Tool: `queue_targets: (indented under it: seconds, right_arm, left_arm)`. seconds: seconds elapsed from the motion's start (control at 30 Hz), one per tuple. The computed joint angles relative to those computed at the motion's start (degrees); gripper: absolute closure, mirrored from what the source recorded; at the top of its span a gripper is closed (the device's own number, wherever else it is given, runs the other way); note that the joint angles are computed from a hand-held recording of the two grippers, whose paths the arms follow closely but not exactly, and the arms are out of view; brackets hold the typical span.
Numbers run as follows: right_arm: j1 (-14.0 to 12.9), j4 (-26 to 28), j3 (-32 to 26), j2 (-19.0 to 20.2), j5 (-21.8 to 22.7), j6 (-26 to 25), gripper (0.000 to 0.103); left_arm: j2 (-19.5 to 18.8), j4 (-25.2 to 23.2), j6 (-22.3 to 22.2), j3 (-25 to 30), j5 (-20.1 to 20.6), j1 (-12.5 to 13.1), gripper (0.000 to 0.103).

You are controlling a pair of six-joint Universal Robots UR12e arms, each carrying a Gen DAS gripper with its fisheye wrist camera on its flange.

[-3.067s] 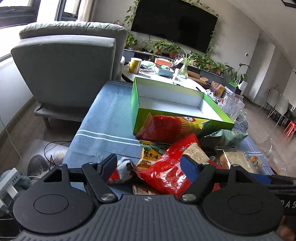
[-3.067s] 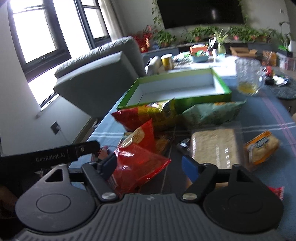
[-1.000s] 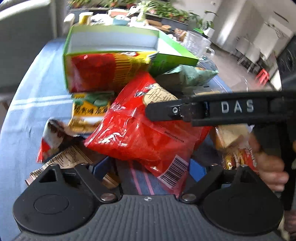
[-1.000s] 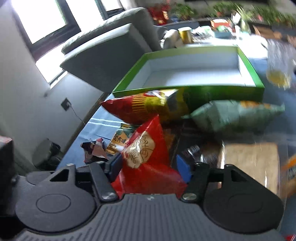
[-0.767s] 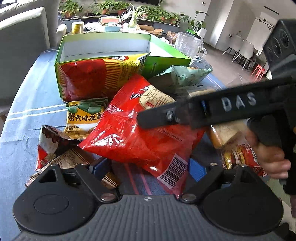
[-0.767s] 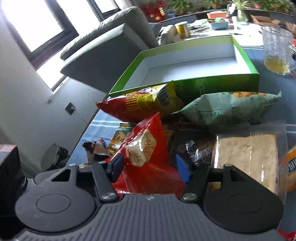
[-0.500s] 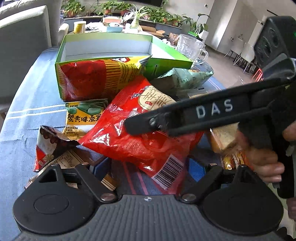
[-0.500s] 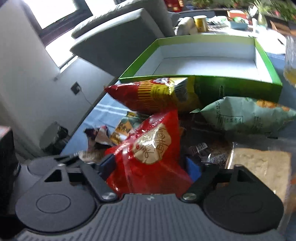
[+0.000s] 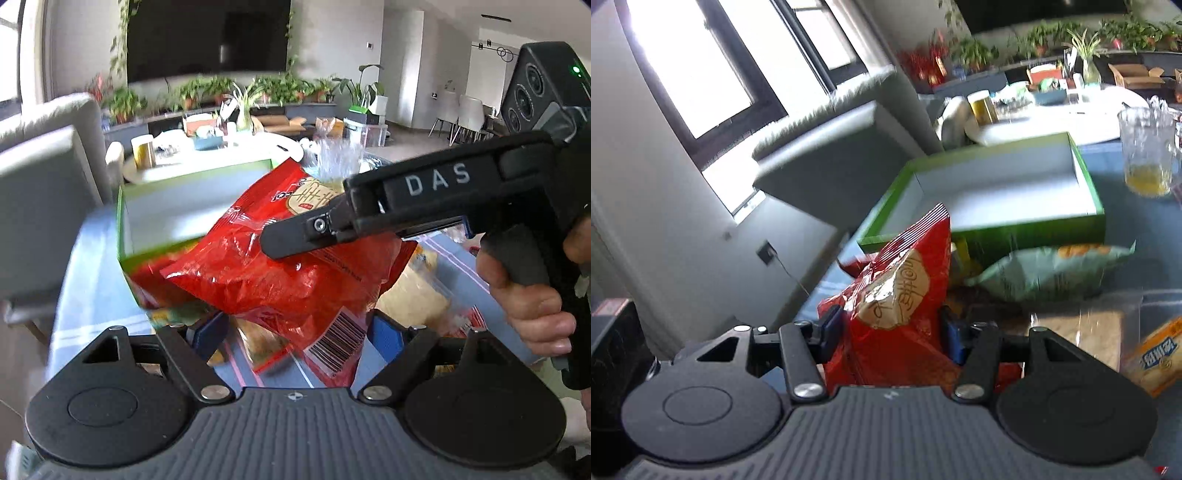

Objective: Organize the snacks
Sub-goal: 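Close the right gripper on the red chip bag and lift it, then carry the red chip bag into the green box and open the right gripper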

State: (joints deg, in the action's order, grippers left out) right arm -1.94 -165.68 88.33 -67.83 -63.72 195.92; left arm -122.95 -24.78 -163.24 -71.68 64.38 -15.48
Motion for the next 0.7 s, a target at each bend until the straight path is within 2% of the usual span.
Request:
queue_targets:
  seconds: [0.1, 0.27, 0.5, 0.7]
  right_arm:
    - [0.38, -3.29, -0.93, 0.95, -1.47, 4.17, 0.025]
    - [0.55, -7.75, -3.18, 2.81, -3.21, 10.53, 0.025]
    - [0.05, -6.77, -7.98, 5.71, -3.34, 13.56, 0.025]
    - [-0.50, -4.79, -12.32, 8.54, -2.53, 15.06, 0.025]
  left_arm:
    - [-0.55, -0.13, 0.81, 1.92, 1.23, -0.12, 0.028]
    - [-2.56, 0.66, 3.62, 5.90, 3.08, -0.29, 0.029]
    - [-7.05, -3.22, 9.98, 14.40, 3.75, -0.45, 0.029]
    - [-10.95, -8.83, 10.30, 21.90, 2.89, -0.11, 0.029]
